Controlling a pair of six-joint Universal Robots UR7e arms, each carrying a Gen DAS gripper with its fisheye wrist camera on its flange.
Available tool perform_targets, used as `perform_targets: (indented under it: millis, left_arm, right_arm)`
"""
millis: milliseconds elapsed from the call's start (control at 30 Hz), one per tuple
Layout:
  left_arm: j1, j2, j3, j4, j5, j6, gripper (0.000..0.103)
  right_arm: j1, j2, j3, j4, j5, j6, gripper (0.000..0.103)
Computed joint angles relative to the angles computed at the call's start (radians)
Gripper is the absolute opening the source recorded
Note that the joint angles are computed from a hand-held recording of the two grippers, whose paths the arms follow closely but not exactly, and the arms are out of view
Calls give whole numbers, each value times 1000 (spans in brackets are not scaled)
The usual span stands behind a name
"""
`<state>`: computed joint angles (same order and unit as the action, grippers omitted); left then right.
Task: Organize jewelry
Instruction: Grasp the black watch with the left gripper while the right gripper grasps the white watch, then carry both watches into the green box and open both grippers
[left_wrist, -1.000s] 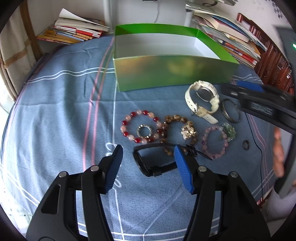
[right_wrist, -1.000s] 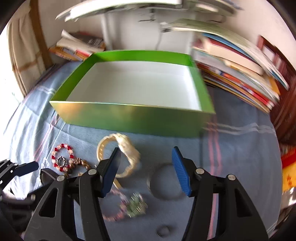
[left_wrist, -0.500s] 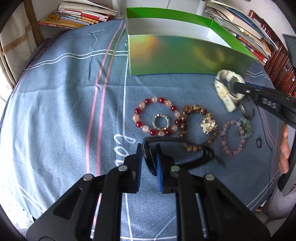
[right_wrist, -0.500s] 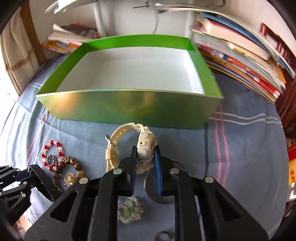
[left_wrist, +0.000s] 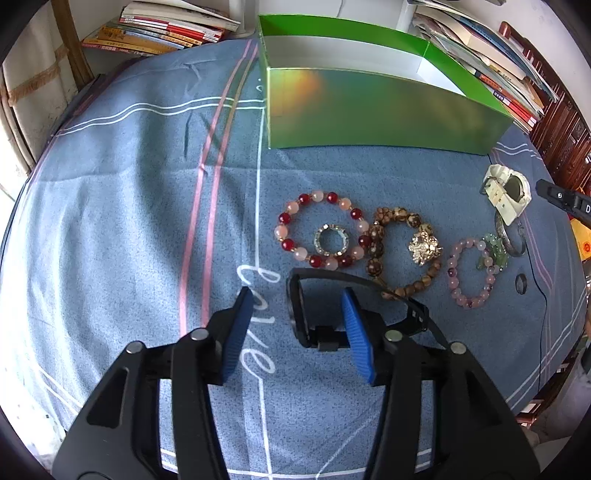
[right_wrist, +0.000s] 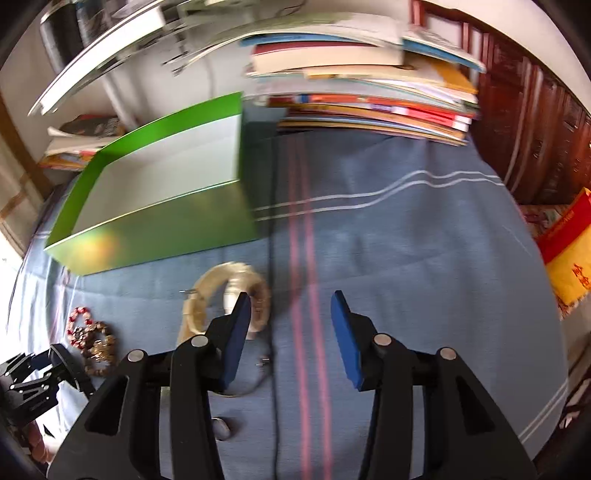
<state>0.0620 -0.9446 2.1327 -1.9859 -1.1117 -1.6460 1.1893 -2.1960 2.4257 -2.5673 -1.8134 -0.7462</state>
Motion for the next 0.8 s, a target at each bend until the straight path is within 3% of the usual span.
perform_targets:
  millis: [133,300,367,467,600,800]
  left_arm:
    - [2,15,-8,-16,4,13,62]
    - [6,34,-24,-7,9,28,65]
    - [6,45,-35,8,11,30,66]
    - [7,54,-42,13,16,26,65]
    - [5,49,-40,29,21,2,52]
    - [5,55,-43,36,29,14,58]
  right_arm:
    - [-10,5,2,-9,-8,-4,45]
    - [83,75,41,-138,-97,-2,46]
    - [118,99,49,-185,-132,-2,46]
    - [136,94,51,-181,-124,1,46]
    - [153,103,46,-182,-116,-1,47]
    - [194,198,61,-252,-200,2,53]
